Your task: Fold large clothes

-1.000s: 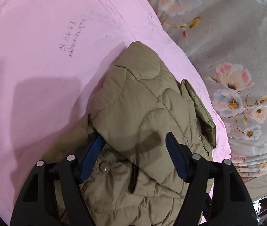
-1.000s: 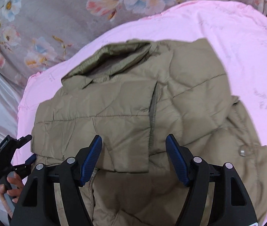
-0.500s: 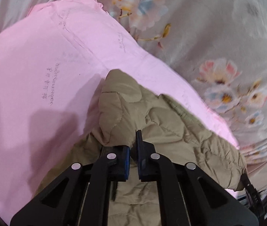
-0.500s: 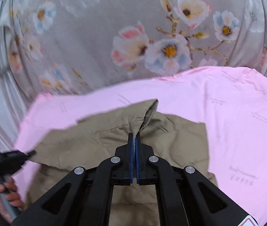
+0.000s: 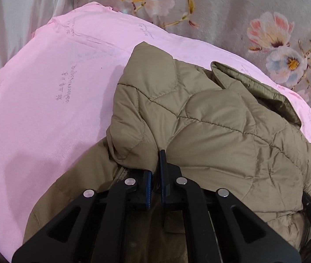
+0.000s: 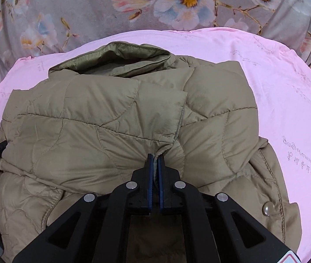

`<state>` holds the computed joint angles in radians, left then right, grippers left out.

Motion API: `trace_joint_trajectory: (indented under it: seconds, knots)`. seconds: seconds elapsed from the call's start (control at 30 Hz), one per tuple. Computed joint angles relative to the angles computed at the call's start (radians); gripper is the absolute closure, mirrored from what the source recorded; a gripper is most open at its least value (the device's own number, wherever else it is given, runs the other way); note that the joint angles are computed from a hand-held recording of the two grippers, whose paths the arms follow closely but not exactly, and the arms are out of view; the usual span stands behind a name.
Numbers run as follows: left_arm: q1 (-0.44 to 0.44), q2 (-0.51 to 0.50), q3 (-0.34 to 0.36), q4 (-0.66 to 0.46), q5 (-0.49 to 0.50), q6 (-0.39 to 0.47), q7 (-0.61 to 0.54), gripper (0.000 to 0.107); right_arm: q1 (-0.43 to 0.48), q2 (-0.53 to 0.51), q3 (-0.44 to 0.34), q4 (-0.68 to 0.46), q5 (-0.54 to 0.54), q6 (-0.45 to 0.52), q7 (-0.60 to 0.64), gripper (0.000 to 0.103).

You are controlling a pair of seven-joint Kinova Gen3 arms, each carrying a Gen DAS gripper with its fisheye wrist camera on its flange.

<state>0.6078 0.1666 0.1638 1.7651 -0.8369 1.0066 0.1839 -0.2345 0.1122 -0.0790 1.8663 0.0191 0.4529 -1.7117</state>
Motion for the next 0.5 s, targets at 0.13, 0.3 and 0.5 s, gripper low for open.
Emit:
trace_joint_trajectory:
  seconds: [0.13, 0.3, 0.5]
  knots:
    - [0.008, 0.009, 0.000, -0.009, -0.007, 0.018, -0.002, 0.101, 0.030, 0.000, -0.071, -0.010, 0.146, 0.027, -0.130, 0.097]
    - [0.030, -0.011, 0.019, -0.059, 0.029, 0.136, -0.064, 0.092, -0.148, -0.030, 0.021, -0.059, 0.349, 0.174, -0.287, 0.081]
    - [0.045, -0.035, 0.049, -0.160, -0.031, 0.280, -0.107, 0.090, -0.132, -0.121, -0.044, -0.080, 0.414, 0.204, -0.342, 0.071]
